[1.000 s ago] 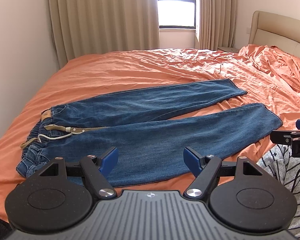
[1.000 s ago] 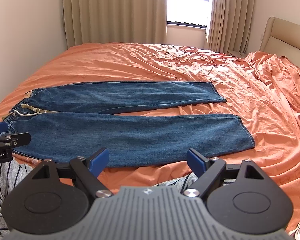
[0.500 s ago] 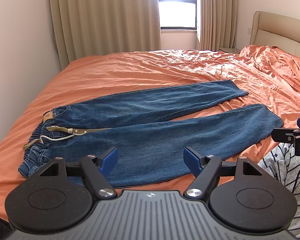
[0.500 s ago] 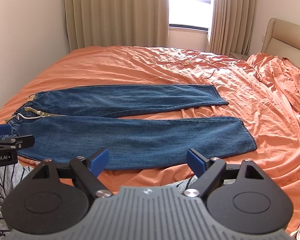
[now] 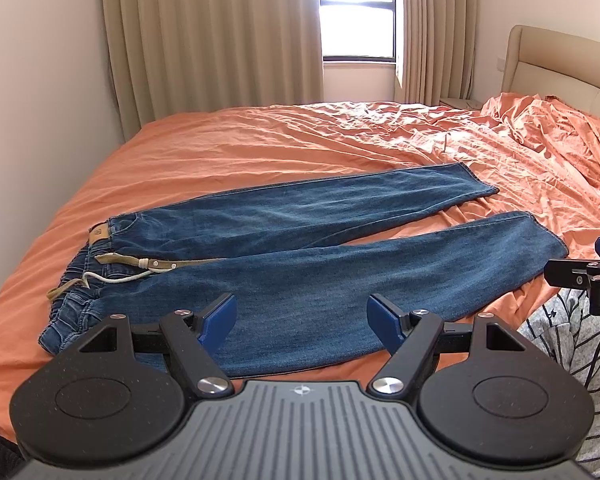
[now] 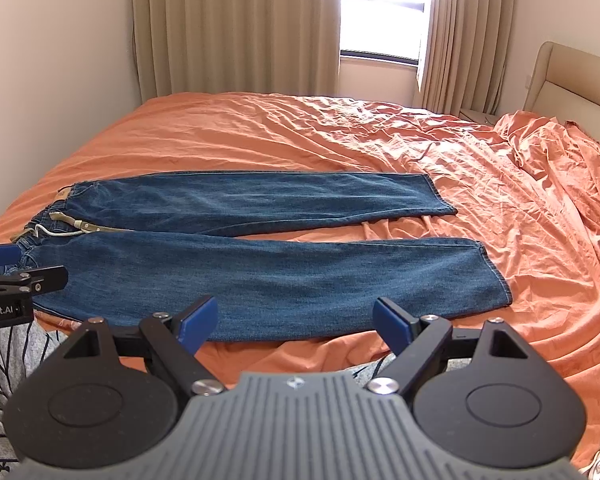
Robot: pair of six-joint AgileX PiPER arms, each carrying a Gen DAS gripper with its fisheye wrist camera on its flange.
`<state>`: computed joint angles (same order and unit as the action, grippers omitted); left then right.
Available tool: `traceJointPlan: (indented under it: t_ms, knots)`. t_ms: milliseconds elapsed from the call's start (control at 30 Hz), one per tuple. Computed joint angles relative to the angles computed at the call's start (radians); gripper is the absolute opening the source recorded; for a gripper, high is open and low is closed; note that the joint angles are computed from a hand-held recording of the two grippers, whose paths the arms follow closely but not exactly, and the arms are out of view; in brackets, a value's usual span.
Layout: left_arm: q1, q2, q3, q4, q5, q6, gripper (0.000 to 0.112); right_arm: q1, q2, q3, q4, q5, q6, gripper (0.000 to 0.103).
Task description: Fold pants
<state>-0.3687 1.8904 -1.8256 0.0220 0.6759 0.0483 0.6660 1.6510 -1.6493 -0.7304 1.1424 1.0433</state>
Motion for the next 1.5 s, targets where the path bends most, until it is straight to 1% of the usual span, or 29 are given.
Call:
traceJointPlan:
  t_ms: [600,933,1267,1333,1433,1500]
  knots:
    - [0.004,-0.005,0.002,-0.006,0.002,-0.005,0.087,0.005,0.015,-0.018,-0.003,0.003,-0.010,0.081]
    - [0.009,-0.002,0.011,-0.020,-0.002,0.000,0.087,-0.014,0.029,-0.027,0.028,-0.010,-0.041,0.081]
    - [0.023,0.034,-0.028,-0.037,0.024,0.003,0.087,-0.050,0.061,-0.039,0.068,-0.039,-0.072,0.081]
    - [0.029,0.048,-0.047,-0.045,0.036,0.009,0.087,-0.057,0.067,-0.035,0.073,-0.055,-0.077,0.081]
    - [0.041,0.080,-0.083,-0.062,0.055,0.027,0.087,-0.086,0.069,0.003,0.085,-0.120,-0.077,0.081]
    - [0.055,0.110,-0.116,-0.081,0.063,0.045,0.087,-0.114,0.062,0.056,0.076,-0.199,-0.054,0.081]
